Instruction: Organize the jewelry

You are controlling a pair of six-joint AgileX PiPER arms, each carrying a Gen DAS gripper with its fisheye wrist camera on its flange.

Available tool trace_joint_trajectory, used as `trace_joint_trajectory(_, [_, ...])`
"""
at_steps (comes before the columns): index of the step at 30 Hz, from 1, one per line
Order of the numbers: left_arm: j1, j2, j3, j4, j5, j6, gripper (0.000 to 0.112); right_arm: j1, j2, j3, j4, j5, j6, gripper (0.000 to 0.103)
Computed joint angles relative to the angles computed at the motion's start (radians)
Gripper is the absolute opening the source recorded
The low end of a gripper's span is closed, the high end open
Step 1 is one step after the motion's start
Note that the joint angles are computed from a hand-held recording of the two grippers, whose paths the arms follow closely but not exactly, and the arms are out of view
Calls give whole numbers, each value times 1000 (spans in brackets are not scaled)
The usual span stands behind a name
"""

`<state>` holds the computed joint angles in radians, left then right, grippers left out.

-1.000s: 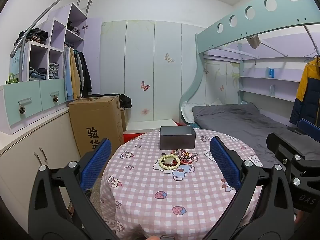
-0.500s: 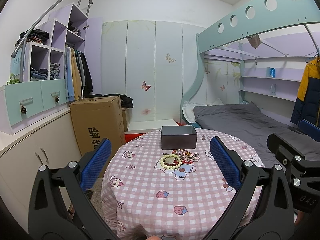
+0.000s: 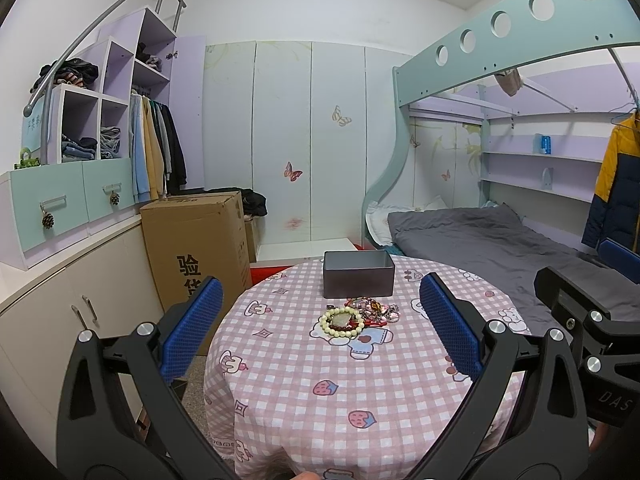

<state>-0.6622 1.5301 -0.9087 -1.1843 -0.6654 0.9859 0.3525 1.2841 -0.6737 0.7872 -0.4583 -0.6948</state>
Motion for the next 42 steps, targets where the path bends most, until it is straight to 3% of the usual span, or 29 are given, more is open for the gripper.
trace_joint_trajectory(13, [15, -14, 26, 19, 7, -20, 97, -17, 11, 9, -59, 1, 56, 95])
trace_joint_trajectory(14, [17, -17, 31, 19, 8, -20, 97, -14, 43, 26, -106, -36, 113, 95])
trace_joint_trajectory(25, [26, 7, 11, 14, 23, -17, 97, -15, 98, 22, -174, -61, 192, 95])
trace_joint_trajectory(35, [149, 114, -58, 131, 182, -87, 97, -69, 199, -61, -223, 22, 233, 95])
trace_joint_trajectory(42, [288, 257, -231, -259, 396, 299, 97, -184, 293, -152, -602, 181, 616, 95])
